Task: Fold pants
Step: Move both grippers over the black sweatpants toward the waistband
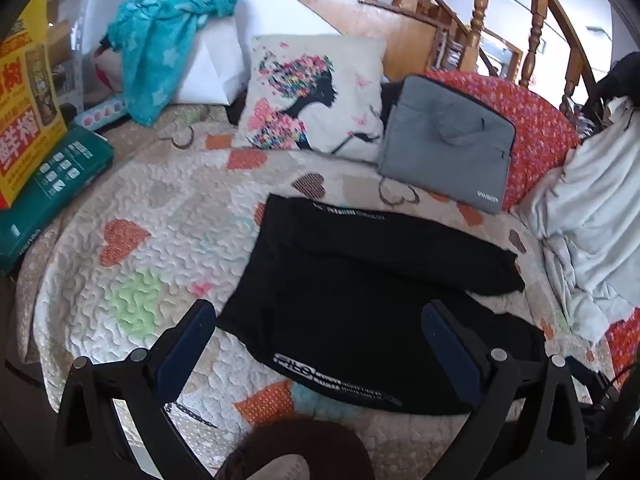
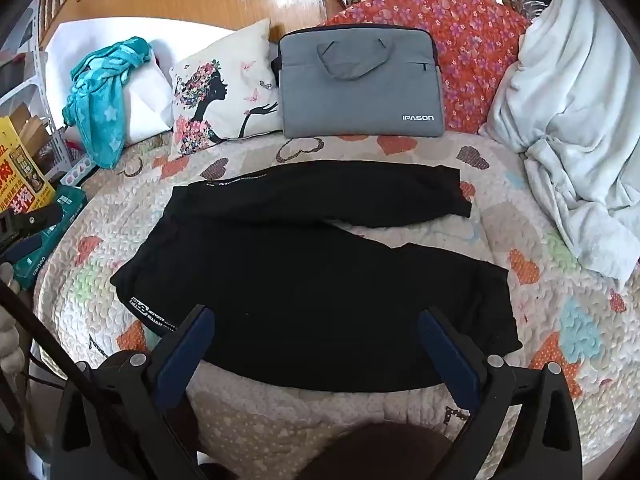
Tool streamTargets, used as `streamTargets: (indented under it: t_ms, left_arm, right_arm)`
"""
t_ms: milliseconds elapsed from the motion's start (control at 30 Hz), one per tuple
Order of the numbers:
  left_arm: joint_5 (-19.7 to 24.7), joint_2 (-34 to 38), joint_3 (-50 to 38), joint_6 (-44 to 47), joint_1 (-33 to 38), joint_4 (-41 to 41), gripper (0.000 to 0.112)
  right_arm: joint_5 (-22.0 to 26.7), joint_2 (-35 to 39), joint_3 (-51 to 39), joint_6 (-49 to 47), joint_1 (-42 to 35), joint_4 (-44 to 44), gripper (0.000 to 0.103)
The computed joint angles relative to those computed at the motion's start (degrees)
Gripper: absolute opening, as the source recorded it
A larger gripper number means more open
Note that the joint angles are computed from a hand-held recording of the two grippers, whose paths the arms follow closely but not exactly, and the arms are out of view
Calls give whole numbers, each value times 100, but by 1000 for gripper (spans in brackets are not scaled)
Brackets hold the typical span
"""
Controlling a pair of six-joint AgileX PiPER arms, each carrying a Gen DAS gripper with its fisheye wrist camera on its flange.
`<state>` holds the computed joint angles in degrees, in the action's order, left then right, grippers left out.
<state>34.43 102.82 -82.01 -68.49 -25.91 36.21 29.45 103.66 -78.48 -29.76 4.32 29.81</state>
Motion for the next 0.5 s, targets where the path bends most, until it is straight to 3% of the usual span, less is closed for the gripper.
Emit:
streamTargets:
  t_ms: [133,233,333,467,500]
  left_arm:
    - [-64,-15,232,-592,-119,612,103]
    - [469,76,-110,36,-37,240,103]
    - [1366,15,-360,94,-101,770,103]
    - [3190,314,-948,494,-275,2224,103]
    - [3319,344,-991,682,-170,2311,103]
  right_arm:
    - [77,51,-14,-54,-40,-37,103]
    - [-11,32,40,132,54,-290,103]
    - [25,69,37,23,-23,-18,103]
    - [100,149,11,-285,-217,437,103]
    - [132,206,-31,-266,-230,445,103]
